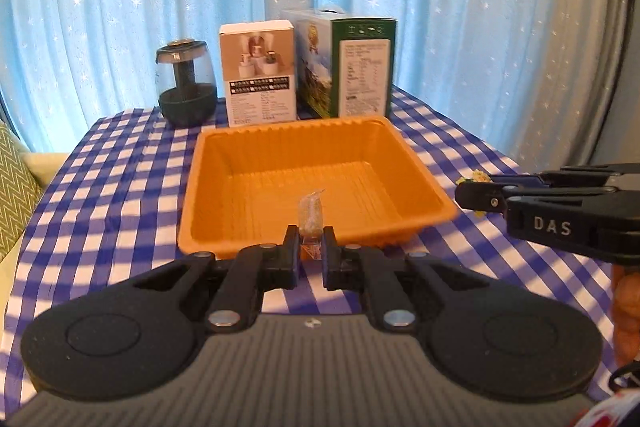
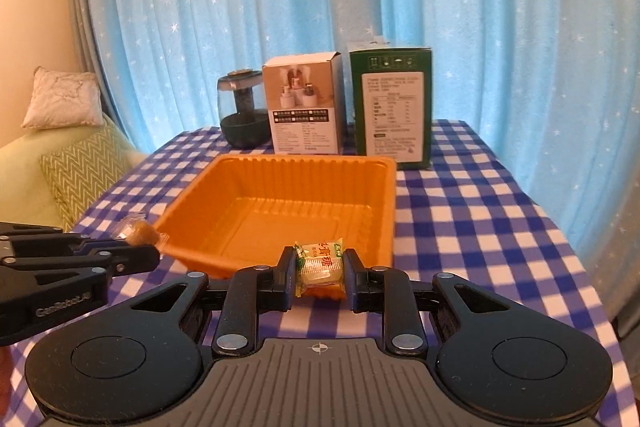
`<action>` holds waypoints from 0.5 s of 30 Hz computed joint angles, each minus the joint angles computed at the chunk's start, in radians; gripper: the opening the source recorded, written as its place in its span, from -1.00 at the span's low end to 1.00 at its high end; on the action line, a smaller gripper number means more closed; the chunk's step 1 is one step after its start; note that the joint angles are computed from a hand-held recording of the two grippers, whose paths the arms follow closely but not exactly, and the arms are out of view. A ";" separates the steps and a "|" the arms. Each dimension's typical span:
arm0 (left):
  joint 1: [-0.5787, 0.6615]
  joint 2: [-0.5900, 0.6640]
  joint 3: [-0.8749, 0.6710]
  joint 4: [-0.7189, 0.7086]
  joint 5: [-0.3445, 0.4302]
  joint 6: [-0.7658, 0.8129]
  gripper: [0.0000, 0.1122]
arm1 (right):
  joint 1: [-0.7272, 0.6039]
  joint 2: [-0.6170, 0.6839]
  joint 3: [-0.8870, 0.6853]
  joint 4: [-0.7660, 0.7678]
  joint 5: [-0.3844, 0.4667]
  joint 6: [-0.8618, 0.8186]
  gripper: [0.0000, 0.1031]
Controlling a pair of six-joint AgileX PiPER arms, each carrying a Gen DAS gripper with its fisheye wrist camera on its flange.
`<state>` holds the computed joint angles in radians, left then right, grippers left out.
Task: Organize snacks
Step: 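Carry both candies into the orange tray and open both grippers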
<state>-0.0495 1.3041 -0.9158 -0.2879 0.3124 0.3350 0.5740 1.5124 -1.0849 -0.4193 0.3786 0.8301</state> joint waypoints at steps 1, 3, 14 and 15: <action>0.009 0.028 -0.013 -0.041 -0.017 0.042 -0.84 | -0.012 0.027 -0.025 0.032 -0.007 -0.037 -0.52; 0.031 0.074 -0.028 -0.180 -0.048 0.177 -0.84 | -0.039 0.079 -0.073 0.110 -0.024 -0.124 -0.52; 0.091 0.284 -0.194 -0.368 -0.032 0.335 -0.84 | -0.125 0.297 -0.250 0.386 -0.028 -0.380 -0.52; 0.095 0.302 -0.207 -0.362 -0.024 0.326 -0.84 | -0.129 0.305 -0.258 0.399 -0.025 -0.390 -0.52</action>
